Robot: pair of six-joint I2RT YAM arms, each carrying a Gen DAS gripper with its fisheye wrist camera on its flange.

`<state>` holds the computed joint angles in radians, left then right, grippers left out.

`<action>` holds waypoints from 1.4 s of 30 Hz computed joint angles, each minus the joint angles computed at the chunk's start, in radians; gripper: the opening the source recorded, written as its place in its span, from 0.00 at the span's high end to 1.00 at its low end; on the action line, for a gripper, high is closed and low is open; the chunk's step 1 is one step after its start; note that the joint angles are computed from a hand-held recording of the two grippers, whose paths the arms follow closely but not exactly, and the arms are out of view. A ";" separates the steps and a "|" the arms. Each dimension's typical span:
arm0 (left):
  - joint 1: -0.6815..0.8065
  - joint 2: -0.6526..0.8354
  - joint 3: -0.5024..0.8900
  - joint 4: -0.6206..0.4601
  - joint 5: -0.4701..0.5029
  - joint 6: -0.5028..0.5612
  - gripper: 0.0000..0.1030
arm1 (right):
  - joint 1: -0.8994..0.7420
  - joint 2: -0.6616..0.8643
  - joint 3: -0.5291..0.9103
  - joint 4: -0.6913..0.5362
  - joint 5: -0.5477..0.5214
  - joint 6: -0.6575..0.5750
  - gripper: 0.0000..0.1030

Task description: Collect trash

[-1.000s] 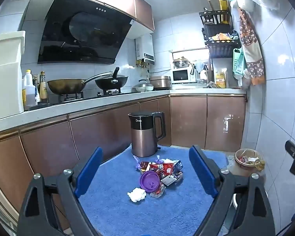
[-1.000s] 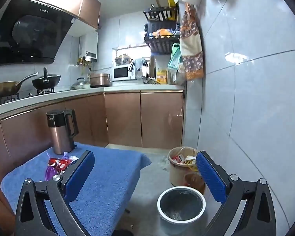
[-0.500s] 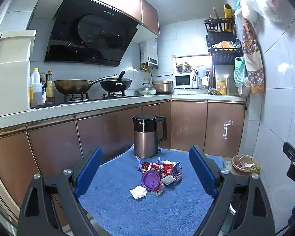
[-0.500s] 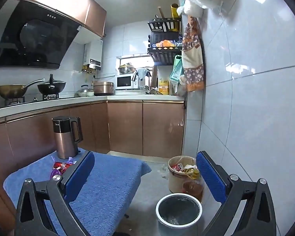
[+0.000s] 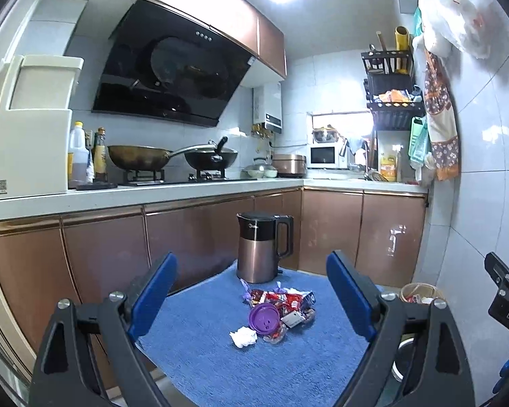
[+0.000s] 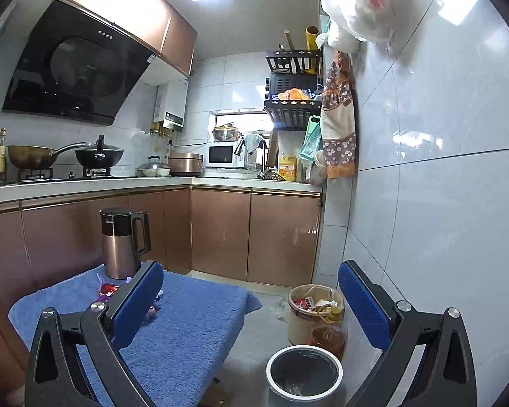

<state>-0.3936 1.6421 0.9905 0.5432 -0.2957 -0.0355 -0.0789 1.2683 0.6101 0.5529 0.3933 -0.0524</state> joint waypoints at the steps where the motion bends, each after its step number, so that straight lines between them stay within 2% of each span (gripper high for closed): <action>1: 0.000 0.001 -0.007 0.015 -0.001 -0.002 0.13 | 0.006 0.000 -0.002 0.003 0.007 -0.001 0.00; 10: -0.004 0.009 -0.023 0.060 0.005 -0.001 0.13 | 0.007 -0.006 -0.012 0.021 0.010 -0.013 0.00; 24: -0.025 0.091 0.072 0.003 0.008 0.040 0.13 | -0.039 0.064 0.059 -0.003 -0.006 -0.001 0.00; 33: -0.032 0.194 0.189 -0.025 -0.033 0.077 0.13 | -0.075 0.159 0.142 -0.004 -0.001 -0.002 0.00; 38: -0.021 0.263 0.278 -0.065 -0.014 0.093 0.13 | -0.079 0.233 0.200 0.002 0.030 -0.029 0.00; 42: -0.006 0.318 0.374 -0.138 0.023 0.089 0.13 | -0.090 0.295 0.264 -0.010 0.047 -0.037 0.00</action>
